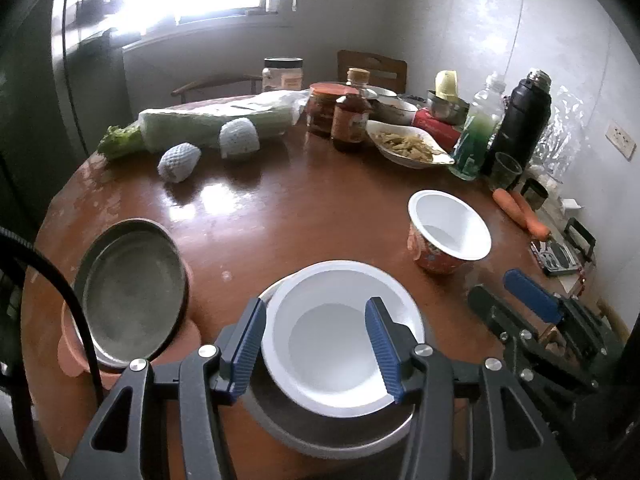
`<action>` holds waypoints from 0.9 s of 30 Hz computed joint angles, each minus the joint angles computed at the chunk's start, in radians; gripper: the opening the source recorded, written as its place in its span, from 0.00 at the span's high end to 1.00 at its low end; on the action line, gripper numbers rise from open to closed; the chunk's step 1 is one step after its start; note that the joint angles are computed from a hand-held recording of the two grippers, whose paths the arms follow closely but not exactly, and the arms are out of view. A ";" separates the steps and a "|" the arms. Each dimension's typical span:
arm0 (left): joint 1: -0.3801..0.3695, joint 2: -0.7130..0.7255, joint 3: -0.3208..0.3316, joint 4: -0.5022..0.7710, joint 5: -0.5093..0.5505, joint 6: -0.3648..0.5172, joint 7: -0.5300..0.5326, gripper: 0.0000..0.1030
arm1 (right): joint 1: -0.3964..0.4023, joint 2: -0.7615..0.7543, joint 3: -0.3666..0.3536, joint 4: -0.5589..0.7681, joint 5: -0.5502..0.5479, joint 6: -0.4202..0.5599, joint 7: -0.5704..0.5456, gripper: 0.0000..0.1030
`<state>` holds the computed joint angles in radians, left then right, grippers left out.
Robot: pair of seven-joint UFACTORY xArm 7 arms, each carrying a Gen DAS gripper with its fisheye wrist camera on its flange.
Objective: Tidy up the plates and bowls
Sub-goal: 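Open the right gripper to release the white bowl inside the steel bowl, then move the right gripper to the red-printed white paper bowl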
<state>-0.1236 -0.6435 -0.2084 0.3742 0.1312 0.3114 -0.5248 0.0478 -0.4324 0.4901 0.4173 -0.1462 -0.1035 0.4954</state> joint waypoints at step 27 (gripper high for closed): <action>-0.048 0.401 -0.013 0.288 0.067 -0.083 0.037 0.50 | -0.197 0.042 -0.009 0.021 0.027 -0.027 -0.011 0.50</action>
